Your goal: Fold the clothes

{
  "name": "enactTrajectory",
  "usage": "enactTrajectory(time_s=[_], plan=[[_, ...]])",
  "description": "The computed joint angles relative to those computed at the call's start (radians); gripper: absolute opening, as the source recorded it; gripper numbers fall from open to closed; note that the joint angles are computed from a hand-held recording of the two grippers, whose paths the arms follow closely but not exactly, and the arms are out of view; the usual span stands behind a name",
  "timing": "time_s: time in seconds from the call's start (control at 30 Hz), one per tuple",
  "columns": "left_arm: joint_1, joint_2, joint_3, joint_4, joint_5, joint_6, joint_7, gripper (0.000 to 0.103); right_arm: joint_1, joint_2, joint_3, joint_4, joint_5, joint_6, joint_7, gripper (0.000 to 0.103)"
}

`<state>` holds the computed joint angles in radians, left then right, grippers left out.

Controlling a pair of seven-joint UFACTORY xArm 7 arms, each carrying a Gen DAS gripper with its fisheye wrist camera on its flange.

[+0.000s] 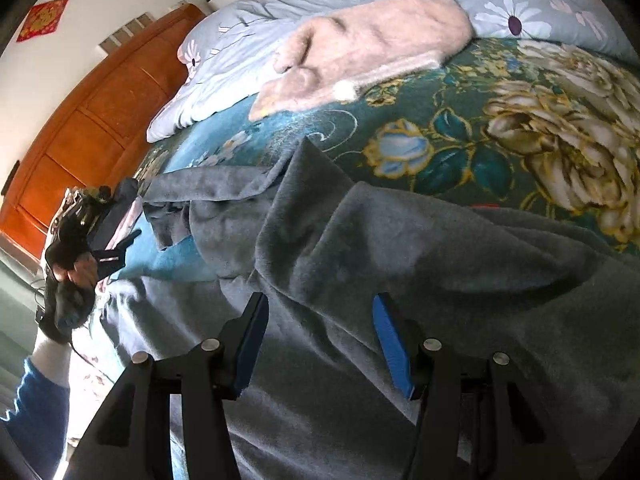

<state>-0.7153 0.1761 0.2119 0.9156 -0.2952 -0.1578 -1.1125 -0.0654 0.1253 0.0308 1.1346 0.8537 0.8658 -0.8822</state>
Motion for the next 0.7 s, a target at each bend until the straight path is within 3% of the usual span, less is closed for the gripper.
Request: enactTrajectory(time_s=[0.03,0.1,0.2,0.27,0.3,0.33,0.53,0.7], plan=[[-0.063,0.016,0.063,0.020,0.015,0.038,0.008,0.069,0.001,0.001,0.001,0.000,0.001,0.002,0.003,0.056],[-0.080,0.048,0.087,0.067,0.069,0.094,0.008,0.069,0.003,0.003,0.004,0.000,0.002,0.006,0.010,0.056],[-0.180,0.082,0.201,0.126,0.199,0.201,-0.052,0.063,0.006,0.002,0.007,-0.001,0.004,0.018,0.011,0.056],[-0.136,0.114,0.162,0.184,0.225,0.263,-0.032,0.037,0.008,-0.004,0.008,-0.005,0.008,0.023,0.002,0.056],[-0.137,0.115,0.166,0.197,0.255,0.301,-0.040,0.028,0.008,-0.004,0.006,-0.004,0.008,0.030,0.001,0.056],[-0.140,0.124,0.174,0.224,0.293,0.353,-0.050,0.012,0.007,0.000,0.005,-0.001,0.009,0.039,0.005,0.056],[-0.277,0.138,0.324,0.375,0.740,0.717,-0.235,0.009,-0.001,0.018,0.003,0.014,0.019,0.057,0.037,0.056],[-0.391,0.134,0.377,0.492,1.166,1.089,-0.256,0.009,0.004,0.018,0.008,0.010,0.008,0.041,0.034,0.056]])
